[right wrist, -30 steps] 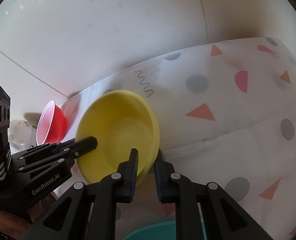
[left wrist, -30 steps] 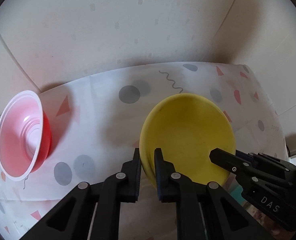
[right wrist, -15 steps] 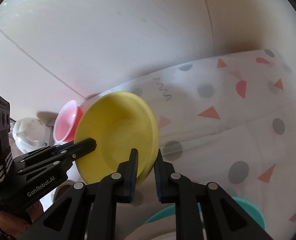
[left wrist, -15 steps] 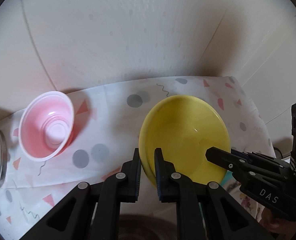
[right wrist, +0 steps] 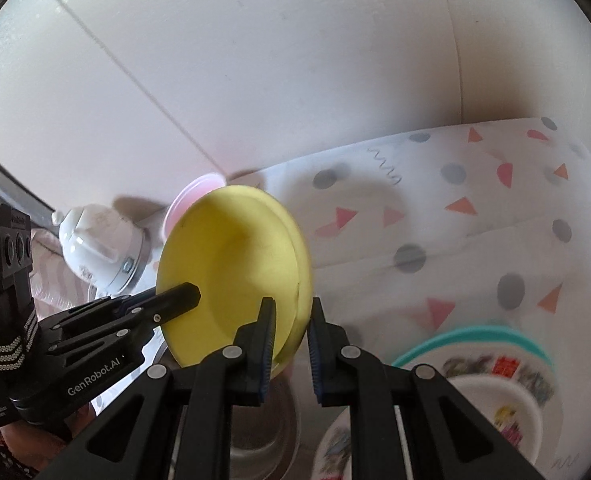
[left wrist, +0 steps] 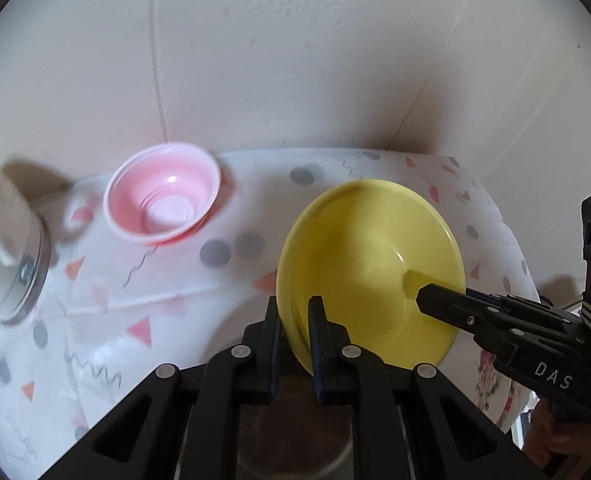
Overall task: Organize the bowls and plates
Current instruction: 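Lift the yellow bowl and carry it over the steel bowl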
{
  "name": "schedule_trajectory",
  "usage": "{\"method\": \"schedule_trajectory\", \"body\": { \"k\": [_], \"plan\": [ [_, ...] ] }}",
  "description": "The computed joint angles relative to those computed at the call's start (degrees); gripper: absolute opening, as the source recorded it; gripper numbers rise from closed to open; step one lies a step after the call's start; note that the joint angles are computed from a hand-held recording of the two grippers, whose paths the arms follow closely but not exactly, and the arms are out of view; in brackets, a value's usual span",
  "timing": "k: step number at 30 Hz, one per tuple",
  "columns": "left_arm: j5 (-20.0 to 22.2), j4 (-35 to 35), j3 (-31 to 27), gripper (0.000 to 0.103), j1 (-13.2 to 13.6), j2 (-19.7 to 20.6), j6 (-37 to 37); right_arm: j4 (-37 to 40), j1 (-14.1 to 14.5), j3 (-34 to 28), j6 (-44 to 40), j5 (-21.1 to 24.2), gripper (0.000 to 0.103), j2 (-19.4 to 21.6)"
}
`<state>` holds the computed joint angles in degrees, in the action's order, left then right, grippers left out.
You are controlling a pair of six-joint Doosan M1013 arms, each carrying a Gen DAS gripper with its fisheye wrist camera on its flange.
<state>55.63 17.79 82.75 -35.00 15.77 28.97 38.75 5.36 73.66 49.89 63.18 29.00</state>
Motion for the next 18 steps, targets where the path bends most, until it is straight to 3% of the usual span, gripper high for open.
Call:
{"method": "schedule_trajectory", "body": {
  "k": [18],
  "plan": [
    [-0.7, -3.1, 8.4, 0.013, -2.5, -4.8, -2.9, -4.8, 1.7, 8.9, 0.1, 0.2, 0.015, -4.6]
  ]
}}
